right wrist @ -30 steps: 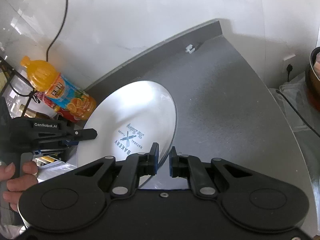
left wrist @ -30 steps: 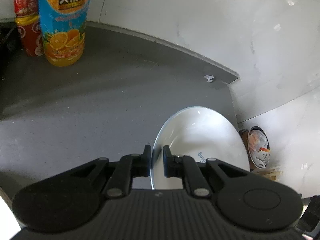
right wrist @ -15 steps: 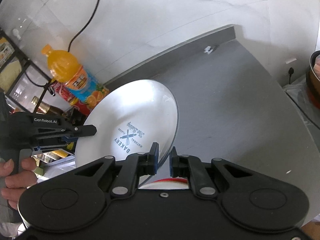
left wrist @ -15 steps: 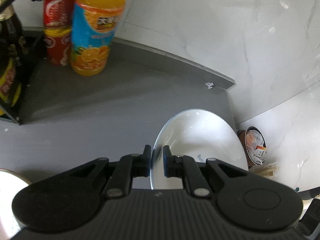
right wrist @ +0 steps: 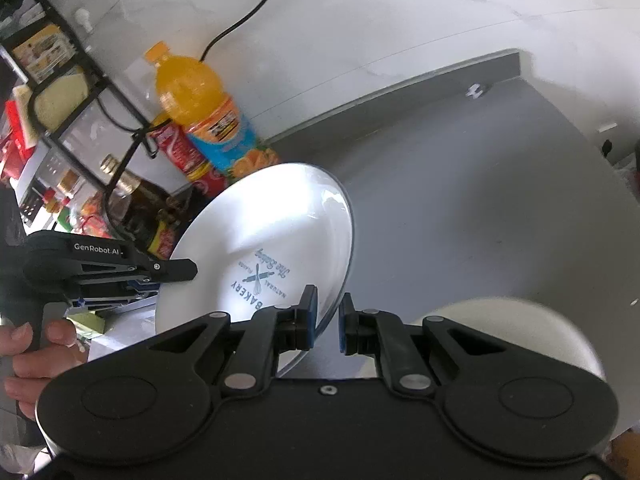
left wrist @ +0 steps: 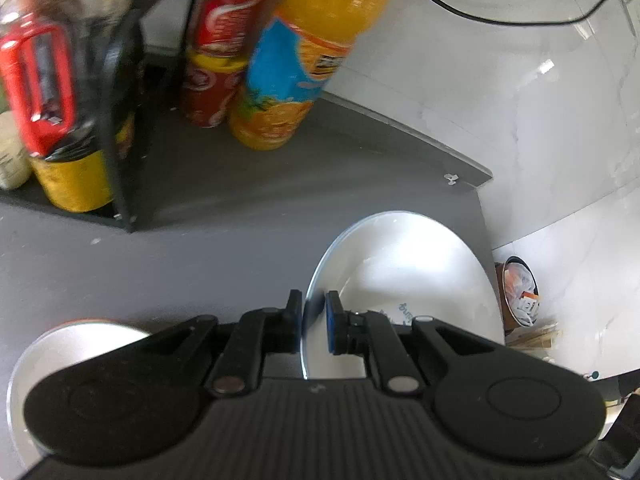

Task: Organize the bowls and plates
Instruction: 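Lift the 'BAKERY' plate with both tools and carry it over the 'Sweet' plate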

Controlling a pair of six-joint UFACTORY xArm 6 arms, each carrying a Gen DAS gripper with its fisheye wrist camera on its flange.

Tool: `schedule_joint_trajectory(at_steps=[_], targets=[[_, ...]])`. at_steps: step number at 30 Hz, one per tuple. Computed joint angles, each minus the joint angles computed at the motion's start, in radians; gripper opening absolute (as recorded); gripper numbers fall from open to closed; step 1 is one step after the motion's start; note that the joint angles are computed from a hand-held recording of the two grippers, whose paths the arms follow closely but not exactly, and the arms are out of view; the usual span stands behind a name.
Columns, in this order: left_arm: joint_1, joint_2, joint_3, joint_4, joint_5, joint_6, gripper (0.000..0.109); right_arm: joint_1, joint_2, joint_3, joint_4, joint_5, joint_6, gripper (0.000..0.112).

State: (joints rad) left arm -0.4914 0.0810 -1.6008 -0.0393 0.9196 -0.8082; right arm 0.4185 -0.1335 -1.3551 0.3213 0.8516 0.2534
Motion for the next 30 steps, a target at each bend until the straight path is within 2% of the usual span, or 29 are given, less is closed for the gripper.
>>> schedule_joint_trajectory(at_steps=[9, 18, 30], targets=[[0.044, -0.200, 0.246, -0.035, -0.033, 0.049, 0.009, 0.110, -0.036, 0.041, -0.075, -0.026, 0.105, 0.010], [0.083, -0.351, 0.411, -0.041, -0.025, 0.081, 0.009, 0.211, -0.060, 0.083, -0.124, -0.030, 0.195, 0.011], [0.108, -0.515, 0.600, -0.055, 0.001, 0.075, 0.009, 0.301, -0.072, 0.114, -0.154, -0.011, 0.260, 0.011]])
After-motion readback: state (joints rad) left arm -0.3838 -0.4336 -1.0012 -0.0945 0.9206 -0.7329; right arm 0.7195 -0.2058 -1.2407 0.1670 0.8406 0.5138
